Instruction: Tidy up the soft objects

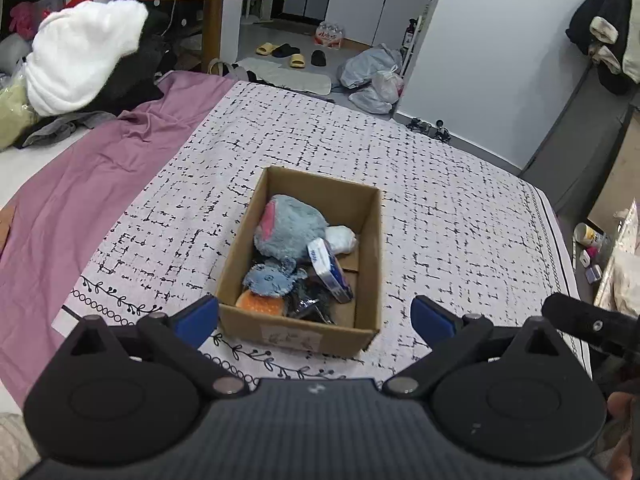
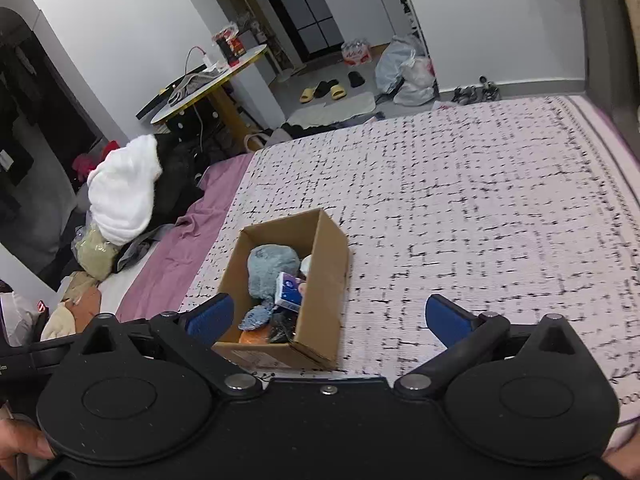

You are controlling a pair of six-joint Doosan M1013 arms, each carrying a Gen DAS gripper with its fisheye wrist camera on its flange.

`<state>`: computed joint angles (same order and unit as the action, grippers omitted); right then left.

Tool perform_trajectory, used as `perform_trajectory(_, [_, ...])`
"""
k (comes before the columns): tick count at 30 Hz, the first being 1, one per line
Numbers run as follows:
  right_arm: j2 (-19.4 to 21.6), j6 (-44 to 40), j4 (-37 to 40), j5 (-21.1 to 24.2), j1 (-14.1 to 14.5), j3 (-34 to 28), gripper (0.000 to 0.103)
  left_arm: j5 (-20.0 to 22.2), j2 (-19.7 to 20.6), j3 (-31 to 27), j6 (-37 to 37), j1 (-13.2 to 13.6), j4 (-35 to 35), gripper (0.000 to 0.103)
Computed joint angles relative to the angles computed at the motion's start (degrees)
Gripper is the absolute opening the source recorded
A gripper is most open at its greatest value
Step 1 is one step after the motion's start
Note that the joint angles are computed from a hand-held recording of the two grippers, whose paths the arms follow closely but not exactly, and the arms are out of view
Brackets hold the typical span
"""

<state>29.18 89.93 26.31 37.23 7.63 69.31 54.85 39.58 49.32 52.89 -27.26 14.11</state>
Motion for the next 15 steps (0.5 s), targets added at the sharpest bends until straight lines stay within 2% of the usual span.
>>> perform_trajectory(15, [-6.14, 1.29, -6.43, -5.1, 0.34, 6.74, 0.103, -2.69, -4.84, 6.37, 3.6, -2.21, 1.79, 0.102])
